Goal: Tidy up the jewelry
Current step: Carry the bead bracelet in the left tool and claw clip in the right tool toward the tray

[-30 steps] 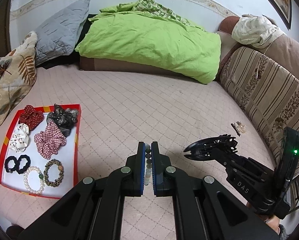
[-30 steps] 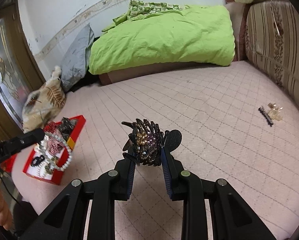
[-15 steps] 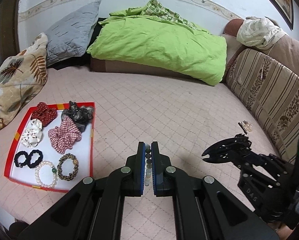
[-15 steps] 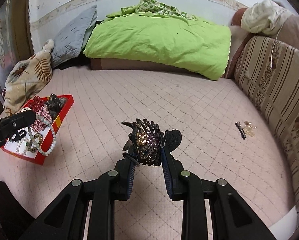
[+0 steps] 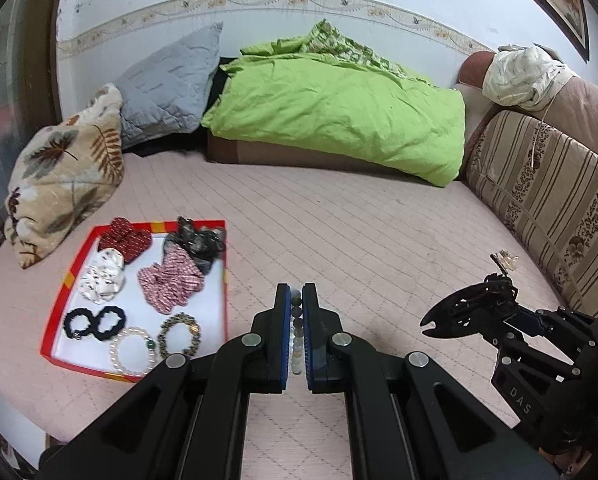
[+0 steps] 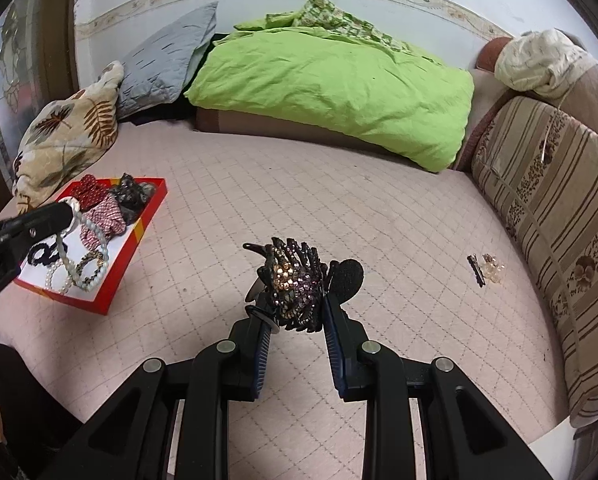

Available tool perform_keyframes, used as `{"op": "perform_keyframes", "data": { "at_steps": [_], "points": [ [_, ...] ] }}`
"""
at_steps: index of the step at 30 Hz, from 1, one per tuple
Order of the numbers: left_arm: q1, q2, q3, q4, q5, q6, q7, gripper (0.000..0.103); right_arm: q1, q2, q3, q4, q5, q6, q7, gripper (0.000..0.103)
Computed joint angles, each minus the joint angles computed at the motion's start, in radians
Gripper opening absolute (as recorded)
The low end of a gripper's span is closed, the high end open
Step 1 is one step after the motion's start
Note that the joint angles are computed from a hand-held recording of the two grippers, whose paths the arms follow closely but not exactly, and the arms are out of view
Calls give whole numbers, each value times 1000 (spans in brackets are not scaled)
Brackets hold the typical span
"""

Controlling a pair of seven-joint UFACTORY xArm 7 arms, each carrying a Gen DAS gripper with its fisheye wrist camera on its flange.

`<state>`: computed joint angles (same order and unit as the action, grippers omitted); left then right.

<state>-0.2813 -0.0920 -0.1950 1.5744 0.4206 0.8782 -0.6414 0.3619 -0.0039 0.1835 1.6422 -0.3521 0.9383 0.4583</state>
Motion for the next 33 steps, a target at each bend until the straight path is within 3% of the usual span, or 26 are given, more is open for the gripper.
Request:
{"op": "perform_keyframes", "data": {
  "at_steps": [19, 28, 33],
  "points": [
    [79, -100, 0, -57, 21, 41, -15, 5, 86, 101, 12, 170, -13, 81, -57, 28],
    [131, -128, 11, -68, 31, 58, -7, 5, 174, 251, -16, 421, 2, 177, -110, 28],
    [165, -142, 26, -83, 39, 70, 8, 5, 247, 378, -53, 623, 3, 253, -130, 28]
  ]
}}
